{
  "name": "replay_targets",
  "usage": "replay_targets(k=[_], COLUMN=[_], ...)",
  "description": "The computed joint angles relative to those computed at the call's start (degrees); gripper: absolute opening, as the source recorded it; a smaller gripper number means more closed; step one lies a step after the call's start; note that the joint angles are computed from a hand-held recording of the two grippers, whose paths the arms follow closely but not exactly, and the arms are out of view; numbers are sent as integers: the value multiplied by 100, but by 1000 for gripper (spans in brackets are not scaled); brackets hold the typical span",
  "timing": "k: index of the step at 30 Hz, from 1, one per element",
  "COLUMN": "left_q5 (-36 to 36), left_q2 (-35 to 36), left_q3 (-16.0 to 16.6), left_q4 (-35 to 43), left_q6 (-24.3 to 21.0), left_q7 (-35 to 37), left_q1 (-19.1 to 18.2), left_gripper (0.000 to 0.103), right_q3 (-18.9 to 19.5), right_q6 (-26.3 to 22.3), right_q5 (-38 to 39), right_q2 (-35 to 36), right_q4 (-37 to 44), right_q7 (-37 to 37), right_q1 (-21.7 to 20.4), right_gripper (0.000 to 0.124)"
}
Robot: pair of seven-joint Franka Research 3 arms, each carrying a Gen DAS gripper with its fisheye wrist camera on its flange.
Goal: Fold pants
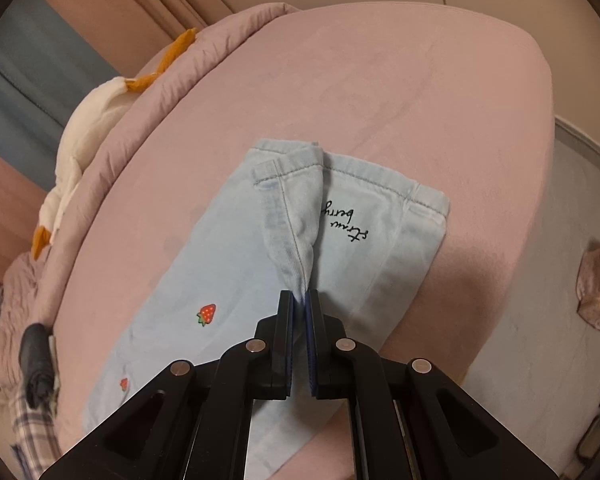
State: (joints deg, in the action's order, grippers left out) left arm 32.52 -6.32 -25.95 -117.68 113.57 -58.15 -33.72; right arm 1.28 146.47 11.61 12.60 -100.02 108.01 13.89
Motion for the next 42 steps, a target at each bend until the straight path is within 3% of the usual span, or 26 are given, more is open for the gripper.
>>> replay_targets(k=[4,8,12,15,17,19,25,27,30,36,42], left_q5=[443,883,306,-246,-356,-369,-569,-558,-543,-546,-423], left_q2=[-221,-609,-593,-559,-526,-530,-416,-386,-438,-465,-420], left_q3=[-162,-371,-274,-161,-173,-186,-124,-110,-91,-105,-128], left_q4=[58,66,-82,-479,-567,-597,-424,-412,-521,-561,-541], left_q6=[-220,-268,81,736,856,881,693,675,783,824,774], left_q7=[-418,-611,-237,-310,-328,-311,193,253,208,220,115], left_q1=[-58,-112,-131,-111,-85,-64,-6,13,34,70,104], left_gripper=[12,12,12,13,13,13,16,17,17,16,17], right_q3=[67,208,14,-36,-192,-258,-129,-123,-130,-38,-41], right_q6=[122,291,238,-61,-64,-76,-12,-89,-120,392,220], right_q5=[271,1241,546,429,-263,-614,-57,-27,-5,391,483], right_q2=[-95,-402,-494,-372,-372,-377,-280,-214,-116,-314,-30], right_q4=[-50,-240,-398,-401,-476,-473,-277,-158,9,-326,-34], right_q7=[-227,-907,-406,-192,434,766,326,302,334,144,-20], right_q1=[-63,-256,-145,-180,-87,-101,-328,-332,-316,-339,-340], right_gripper=[6,6,6,6,6,6,7,13,41,44,44])
